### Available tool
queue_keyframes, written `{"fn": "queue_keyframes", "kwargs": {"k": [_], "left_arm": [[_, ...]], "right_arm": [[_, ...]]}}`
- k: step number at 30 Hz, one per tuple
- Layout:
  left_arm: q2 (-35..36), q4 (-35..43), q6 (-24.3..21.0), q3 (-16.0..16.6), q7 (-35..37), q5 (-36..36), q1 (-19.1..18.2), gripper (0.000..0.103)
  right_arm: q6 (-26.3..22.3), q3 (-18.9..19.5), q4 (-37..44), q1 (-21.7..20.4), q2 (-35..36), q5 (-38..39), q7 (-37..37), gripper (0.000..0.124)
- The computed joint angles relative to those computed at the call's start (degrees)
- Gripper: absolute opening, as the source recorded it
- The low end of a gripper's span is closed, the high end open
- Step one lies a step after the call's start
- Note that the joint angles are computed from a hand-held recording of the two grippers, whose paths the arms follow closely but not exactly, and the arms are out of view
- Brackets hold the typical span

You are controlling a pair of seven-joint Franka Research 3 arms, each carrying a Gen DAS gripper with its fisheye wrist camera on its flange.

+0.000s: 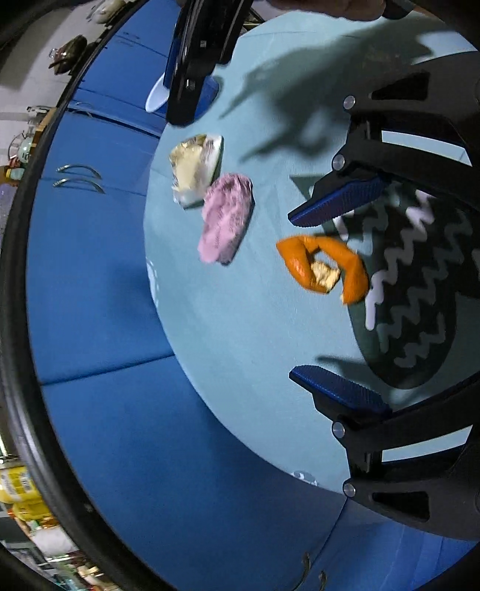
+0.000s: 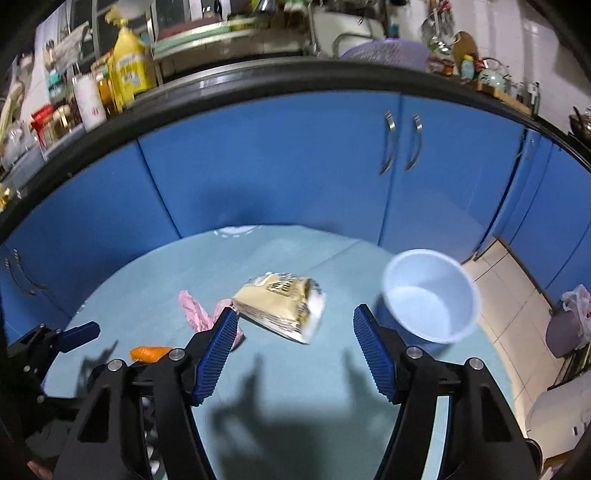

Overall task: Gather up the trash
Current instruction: 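Move the left tool to the orange peel while the right tool approaches the snack bag, then grasp the orange peel with the left tool while the right tool grasps the snack bag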

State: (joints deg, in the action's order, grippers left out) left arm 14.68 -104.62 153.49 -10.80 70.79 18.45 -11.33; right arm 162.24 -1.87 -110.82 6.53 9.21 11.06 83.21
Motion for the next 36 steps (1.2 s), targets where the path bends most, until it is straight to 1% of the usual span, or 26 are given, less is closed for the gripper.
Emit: {"fn": "queue_keyframes", "kwargs": {"k": [2, 5, 7, 10, 14, 15, 16, 17, 18, 19, 21, 22, 24, 27, 30, 36], "left_arm": [[0.78, 0.4, 0.28, -0.67, 2.2, -2.13, 1.01, 0.072], [1.91, 1.15, 0.31, -1.48, 4.92, -4.96, 2.01, 0.066], [2.38, 1.4, 0.55, -1.99, 6.33, -6.83, 2.38, 0.061], [2.81, 1.5, 0.83, -2.52, 8.37, -8.85, 2.66, 0.05], [2.93, 1.54, 1.05, -3.25, 10.45, -12.13, 3.32, 0.043], [2.98, 1.55, 1.2, -3.23, 10.73, -12.55, 3.36, 0.042], [3.04, 1.63, 1.27, -3.27, 11.03, -13.0, 3.41, 0.039], [3.18, 1.92, 1.2, -3.02, 10.79, -12.86, 3.17, 0.039], [3.18, 2.01, 1.25, -2.81, 10.64, -12.72, 3.03, 0.037], [3.2, 2.09, 1.32, -2.58, 10.41, -12.4, 2.83, 0.033], [3.23, 2.12, 1.4, -3.3, 11.57, -13.79, 3.39, 0.022], [3.26, 2.28, 1.12, -3.31, 11.65, -13.96, 3.3, 0.021], [3.05, 2.26, 0.98, -2.5, 10.39, -12.36, 2.3, 0.018], [2.45, 2.02, 0.95, -2.85, 10.7, -12.61, 2.19, 0.016], [1.58, 1.79, 1.28, -2.63, 10.15, -11.98, 1.75, 0.015], [-0.64, 1.12, 1.72, -1.91, 7.93, -9.65, 0.7, 0.015]], "right_arm": [[-0.89, -0.56, 2.61, 0.77, 2.48, -2.09, 1.84, 0.064], [-2.74, -0.91, 6.88, 1.12, 5.89, -3.12, 3.08, 0.064], [-4.14, -0.81, 9.09, 0.99, 7.58, -2.83, 3.23, 0.064], [-6.66, -0.64, 12.26, 0.65, 10.03, -1.96, 3.33, 0.064], [-8.32, 0.18, 13.92, -0.1, 11.74, 0.31, 2.72, 0.064], [-8.37, 0.45, 13.49, -0.47, 11.41, 1.09, 2.08, 0.062], [-8.59, 1.28, 13.21, -1.21, 11.23, 2.69, 0.56, 0.055], [-8.42, 1.21, 12.83, -1.14, 10.97, 2.95, 0.22, 0.052], [-7.83, 1.05, 12.08, -0.91, 10.54, 2.82, -0.13, 0.045], [-7.59, 1.02, 11.61, -0.83, 10.19, 2.82, -0.69, 0.034], [-7.36, 1.43, 10.53, -1.16, 9.28, 3.86, -2.46, 0.022], [-7.2, 1.6, 9.92, -1.27, 8.74, 4.37, -3.28, 0.017], [-6.59, 1.51, 8.7, -1.03, 7.71, 4.71, -3.88, 0.014], [-5.15, 1.46, 6.17, -0.6, 5.55, 4.73, -4.91, 0.012], [-4.44, 1.37, 4.22, -0.41, 3.51, 4.88, -5.71, 0.012], [-2.63, 1.56, 0.2, -0.83, -1.22, 7.54, -7.9, 0.012]]}}
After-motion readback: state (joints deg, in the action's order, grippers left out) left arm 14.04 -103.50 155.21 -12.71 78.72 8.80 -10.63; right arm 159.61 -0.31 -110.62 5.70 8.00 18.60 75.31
